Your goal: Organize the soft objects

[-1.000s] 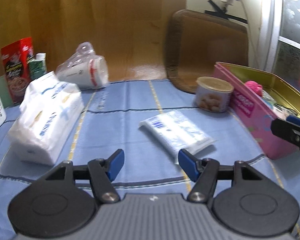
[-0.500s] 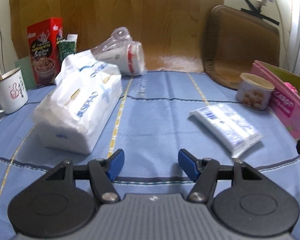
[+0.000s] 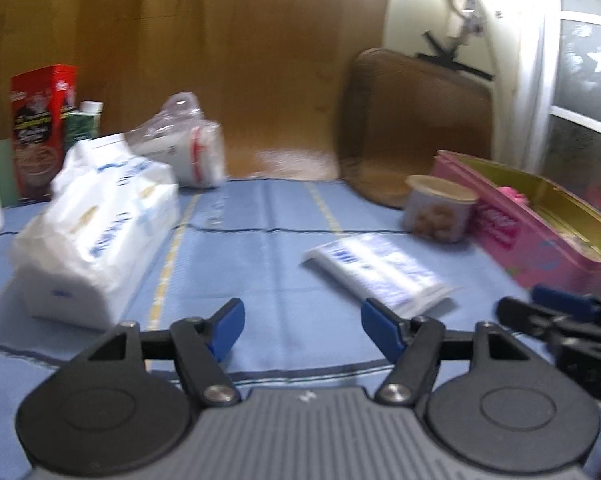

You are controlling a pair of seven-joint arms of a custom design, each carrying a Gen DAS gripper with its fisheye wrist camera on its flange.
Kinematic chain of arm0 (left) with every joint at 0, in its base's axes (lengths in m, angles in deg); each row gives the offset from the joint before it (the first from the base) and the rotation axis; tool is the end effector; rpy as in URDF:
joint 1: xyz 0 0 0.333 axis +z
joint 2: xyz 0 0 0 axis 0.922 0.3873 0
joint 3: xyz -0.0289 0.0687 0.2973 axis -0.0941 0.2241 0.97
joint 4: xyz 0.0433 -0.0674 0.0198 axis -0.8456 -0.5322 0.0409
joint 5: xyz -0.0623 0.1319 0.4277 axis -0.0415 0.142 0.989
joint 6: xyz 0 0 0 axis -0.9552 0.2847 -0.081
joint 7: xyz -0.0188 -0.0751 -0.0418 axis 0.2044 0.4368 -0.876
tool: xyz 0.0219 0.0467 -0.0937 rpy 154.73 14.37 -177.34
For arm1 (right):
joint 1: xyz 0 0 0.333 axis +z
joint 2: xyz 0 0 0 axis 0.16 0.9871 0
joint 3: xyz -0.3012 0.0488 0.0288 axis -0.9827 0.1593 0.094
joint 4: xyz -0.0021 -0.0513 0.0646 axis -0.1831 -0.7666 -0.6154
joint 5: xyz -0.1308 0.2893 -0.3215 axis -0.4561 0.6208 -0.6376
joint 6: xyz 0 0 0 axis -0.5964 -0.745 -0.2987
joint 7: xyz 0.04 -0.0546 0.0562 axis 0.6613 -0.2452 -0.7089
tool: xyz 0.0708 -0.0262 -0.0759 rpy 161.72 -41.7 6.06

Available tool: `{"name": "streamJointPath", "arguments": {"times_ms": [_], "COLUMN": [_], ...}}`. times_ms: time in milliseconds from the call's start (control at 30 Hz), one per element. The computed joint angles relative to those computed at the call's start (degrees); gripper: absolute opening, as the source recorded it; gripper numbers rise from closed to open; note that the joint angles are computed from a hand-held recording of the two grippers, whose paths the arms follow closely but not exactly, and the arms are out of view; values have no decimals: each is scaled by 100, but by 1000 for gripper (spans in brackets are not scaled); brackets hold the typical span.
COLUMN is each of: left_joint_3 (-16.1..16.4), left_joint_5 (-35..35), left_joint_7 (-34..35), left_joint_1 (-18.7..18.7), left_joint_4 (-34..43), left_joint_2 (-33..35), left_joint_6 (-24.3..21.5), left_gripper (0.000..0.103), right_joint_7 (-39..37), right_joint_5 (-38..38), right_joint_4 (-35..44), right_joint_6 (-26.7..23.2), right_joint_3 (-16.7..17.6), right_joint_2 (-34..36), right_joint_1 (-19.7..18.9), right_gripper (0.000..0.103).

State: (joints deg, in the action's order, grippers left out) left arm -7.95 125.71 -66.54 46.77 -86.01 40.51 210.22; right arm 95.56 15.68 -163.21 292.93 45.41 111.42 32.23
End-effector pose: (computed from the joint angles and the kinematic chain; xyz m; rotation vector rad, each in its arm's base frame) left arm 0.6856 -0.3152 0.3948 -1.5569 1.6940 -1.1062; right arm 0.6644 0.2713 0.3756 -1.6035 1.3027 -0.8450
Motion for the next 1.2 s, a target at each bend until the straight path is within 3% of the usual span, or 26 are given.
{"name": "streamJointPath", "arguments": {"times_ms": [67, 167, 267, 433, 633, 1200], "left_joint_3": [-70, -434, -459, -112, -178, -271], "left_joint_5": [-109, -1022, -1466, -1075, -979, -1425], "left_joint_7": [232, 1262, 1676, 1369, 1494, 1946], "left_joint_1": [-2, 189, 172, -128, -88, -39], "left_joint_4": [43, 93, 122, 71, 76, 105], "left_joint_2": [33, 116, 160, 100, 97, 145], "left_joint_6": [-142, -566, -708, -642, -674, -830], "left_gripper": [69, 69, 69, 69, 69, 70], "right_joint_7": [135, 508, 857, 1191, 914, 756], "right_joint_5": [-22, -345, -723, -995, -421, 30], "right_joint_4": [9, -58, -161, -282, -168, 67], "right_joint_6": [-34, -32, 32, 363, 542, -500], "right_joint_3": [66, 264, 418, 390, 132, -65], "right_joint_2": [11, 3, -12, -8, 43, -8], "right_joint_1": [-84, -327, -525, -511, -184, -145], "right_gripper": [51, 51, 51, 51, 51, 51]}}
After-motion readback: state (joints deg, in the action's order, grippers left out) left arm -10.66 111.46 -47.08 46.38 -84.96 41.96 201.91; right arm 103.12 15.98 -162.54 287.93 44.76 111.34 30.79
